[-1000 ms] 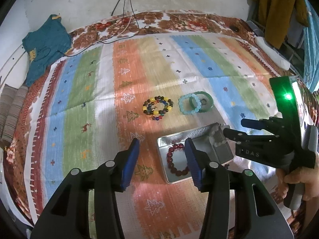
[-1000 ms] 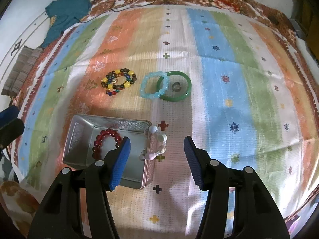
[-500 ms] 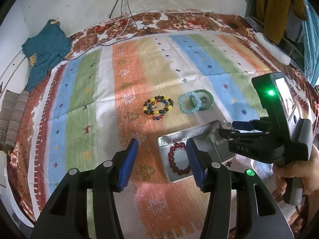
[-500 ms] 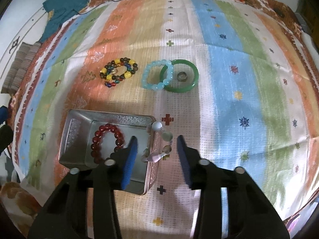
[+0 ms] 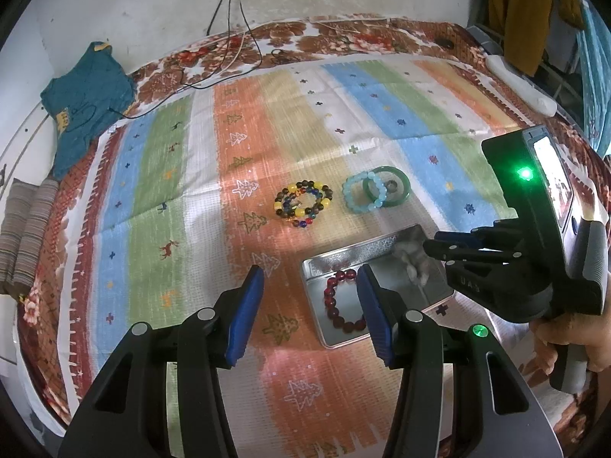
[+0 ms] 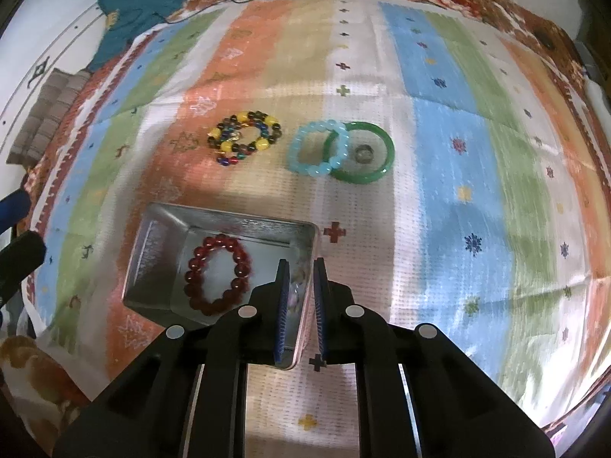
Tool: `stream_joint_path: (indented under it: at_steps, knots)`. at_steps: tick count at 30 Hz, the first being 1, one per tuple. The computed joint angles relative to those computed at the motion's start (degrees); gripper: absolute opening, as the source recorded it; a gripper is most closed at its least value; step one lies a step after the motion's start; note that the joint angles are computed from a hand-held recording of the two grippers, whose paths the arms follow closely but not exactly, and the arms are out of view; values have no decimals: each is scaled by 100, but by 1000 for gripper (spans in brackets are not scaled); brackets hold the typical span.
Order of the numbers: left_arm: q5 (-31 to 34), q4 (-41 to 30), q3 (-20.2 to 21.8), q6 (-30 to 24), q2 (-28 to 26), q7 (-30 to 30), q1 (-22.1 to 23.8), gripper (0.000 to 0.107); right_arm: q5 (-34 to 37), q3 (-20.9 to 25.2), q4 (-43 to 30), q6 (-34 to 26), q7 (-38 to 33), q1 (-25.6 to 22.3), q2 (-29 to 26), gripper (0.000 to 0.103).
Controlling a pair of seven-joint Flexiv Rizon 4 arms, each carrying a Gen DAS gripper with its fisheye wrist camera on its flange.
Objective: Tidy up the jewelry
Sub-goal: 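Move the left tool to the yellow bead bracelet while the right tool approaches the light blue bracelet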
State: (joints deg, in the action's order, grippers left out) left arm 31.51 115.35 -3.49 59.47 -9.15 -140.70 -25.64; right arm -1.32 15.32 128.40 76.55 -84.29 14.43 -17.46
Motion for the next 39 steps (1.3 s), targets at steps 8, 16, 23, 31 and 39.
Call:
stream_joint_path:
  at_steps: [8,16,23,31,39]
  knots:
    - [4,0,4,-30,-5,-23,-4,51,-77,-102,26,61,138,76,25,14]
    - [-47,47,29,-91,-11,12,105,55,-369,-246,77,303,387,125,17,40]
    - [-93,-132,148,-62,-203,-93,217,59,-559,-309,-41,421,534,105,-78,51]
    - [-331,-491,304,-239,-658,112,276,59,-605,-318,-493,211,644,60,-422,54]
    - [-748,-773,450,-255,-1055,448,297,59,-745,-411,-823,42,746,116,-701,54]
